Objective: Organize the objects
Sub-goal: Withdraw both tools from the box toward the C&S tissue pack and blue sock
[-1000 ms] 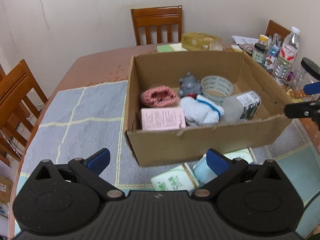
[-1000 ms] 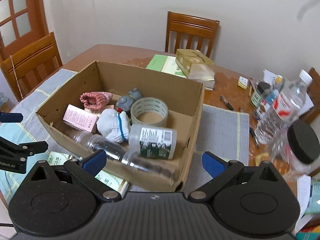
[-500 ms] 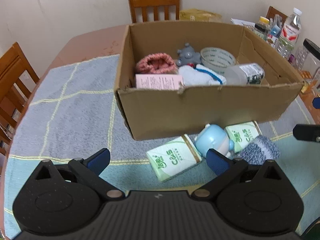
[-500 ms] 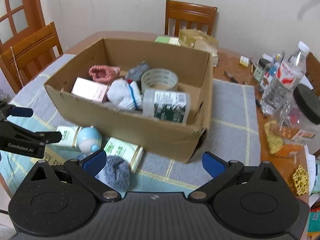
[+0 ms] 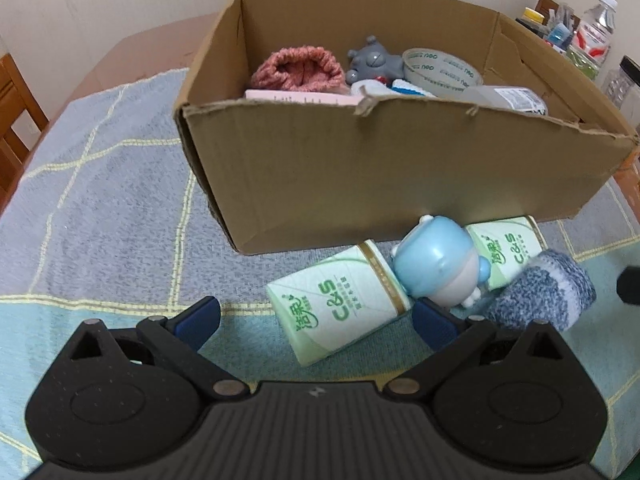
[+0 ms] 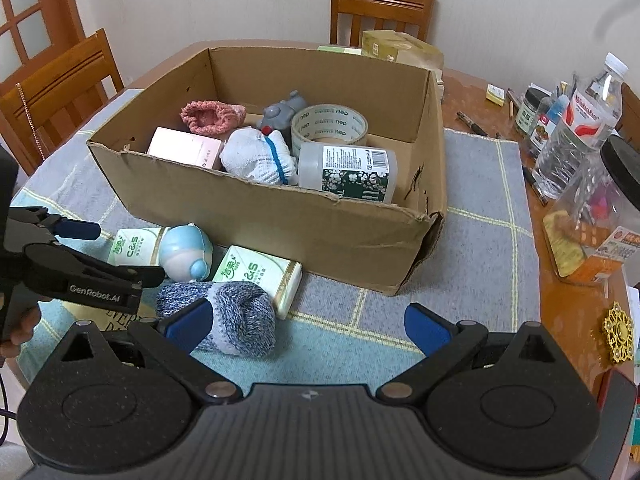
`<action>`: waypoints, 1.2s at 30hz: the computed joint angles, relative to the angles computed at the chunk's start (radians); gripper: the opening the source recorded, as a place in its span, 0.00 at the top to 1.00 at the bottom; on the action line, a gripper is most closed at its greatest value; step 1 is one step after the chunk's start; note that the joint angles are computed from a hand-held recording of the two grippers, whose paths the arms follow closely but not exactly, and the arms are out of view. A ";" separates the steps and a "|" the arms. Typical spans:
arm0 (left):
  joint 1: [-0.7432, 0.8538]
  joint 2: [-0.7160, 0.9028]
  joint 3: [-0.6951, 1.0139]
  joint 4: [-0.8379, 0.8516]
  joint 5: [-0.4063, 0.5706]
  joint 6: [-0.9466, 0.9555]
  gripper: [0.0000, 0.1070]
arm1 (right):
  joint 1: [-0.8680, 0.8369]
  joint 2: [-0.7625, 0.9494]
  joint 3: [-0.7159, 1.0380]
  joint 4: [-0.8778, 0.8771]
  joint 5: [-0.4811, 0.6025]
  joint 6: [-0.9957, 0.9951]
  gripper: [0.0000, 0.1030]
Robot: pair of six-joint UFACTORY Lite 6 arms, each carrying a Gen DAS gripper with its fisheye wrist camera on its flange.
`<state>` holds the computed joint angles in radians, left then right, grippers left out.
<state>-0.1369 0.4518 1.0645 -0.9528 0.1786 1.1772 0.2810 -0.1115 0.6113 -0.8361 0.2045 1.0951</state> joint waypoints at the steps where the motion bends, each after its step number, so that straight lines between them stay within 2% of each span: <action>1: 0.006 0.006 0.005 -0.001 0.007 0.000 0.05 | 0.001 0.003 0.001 0.001 0.001 0.001 0.00; 14: 0.140 0.020 0.007 0.048 0.015 0.016 0.05 | 0.032 0.111 0.060 0.059 -0.038 -0.023 0.00; 19: 0.177 0.002 -0.009 -0.020 0.051 0.132 0.05 | 0.065 0.174 0.092 0.095 -0.069 -0.045 0.00; 30: 0.206 0.009 0.014 -0.105 0.131 0.313 0.05 | 0.146 0.344 0.181 -0.302 -0.062 0.447 0.00; 36: 0.227 0.038 0.051 -0.142 0.166 0.391 0.05 | 0.210 0.375 0.222 -0.221 -0.010 0.419 0.00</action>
